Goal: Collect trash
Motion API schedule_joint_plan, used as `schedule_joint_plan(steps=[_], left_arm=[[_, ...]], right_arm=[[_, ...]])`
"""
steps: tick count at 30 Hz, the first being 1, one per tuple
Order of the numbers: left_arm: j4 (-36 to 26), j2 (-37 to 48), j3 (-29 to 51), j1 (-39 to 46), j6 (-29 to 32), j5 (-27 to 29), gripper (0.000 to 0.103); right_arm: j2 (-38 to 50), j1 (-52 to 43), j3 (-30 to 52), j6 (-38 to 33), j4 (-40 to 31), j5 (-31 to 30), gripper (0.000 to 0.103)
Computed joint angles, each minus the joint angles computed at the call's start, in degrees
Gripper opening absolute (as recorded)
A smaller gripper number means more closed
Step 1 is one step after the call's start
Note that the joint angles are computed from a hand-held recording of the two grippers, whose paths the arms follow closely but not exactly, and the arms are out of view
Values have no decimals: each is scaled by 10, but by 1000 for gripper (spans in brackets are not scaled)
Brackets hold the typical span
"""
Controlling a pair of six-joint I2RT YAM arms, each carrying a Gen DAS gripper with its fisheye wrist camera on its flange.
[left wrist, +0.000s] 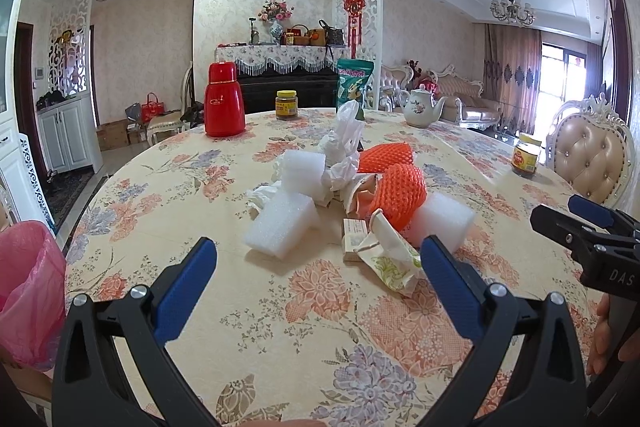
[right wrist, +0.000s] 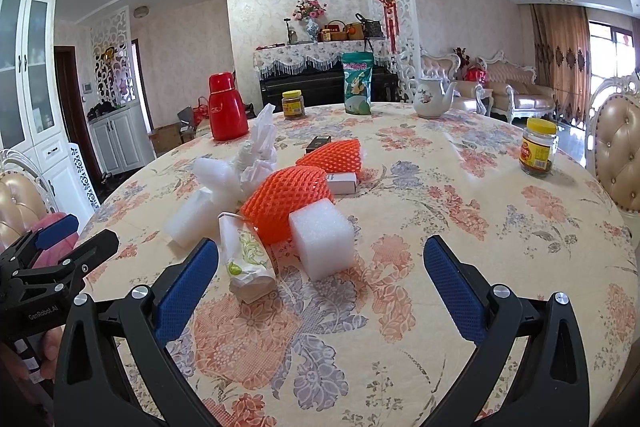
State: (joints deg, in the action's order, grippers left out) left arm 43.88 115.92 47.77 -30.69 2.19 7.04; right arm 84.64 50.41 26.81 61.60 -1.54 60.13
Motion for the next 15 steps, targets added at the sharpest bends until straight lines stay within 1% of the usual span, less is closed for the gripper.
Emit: schedule_joint_plan(steps=[8, 15], left_arm=[[-2, 0, 2, 5, -2, 11, 99], [-3, 10, 10, 13, -2, 25, 99]], right_arm=[[6, 1, 2, -3, 6, -2, 96], [25, -13, 14, -31, 27, -19, 96]])
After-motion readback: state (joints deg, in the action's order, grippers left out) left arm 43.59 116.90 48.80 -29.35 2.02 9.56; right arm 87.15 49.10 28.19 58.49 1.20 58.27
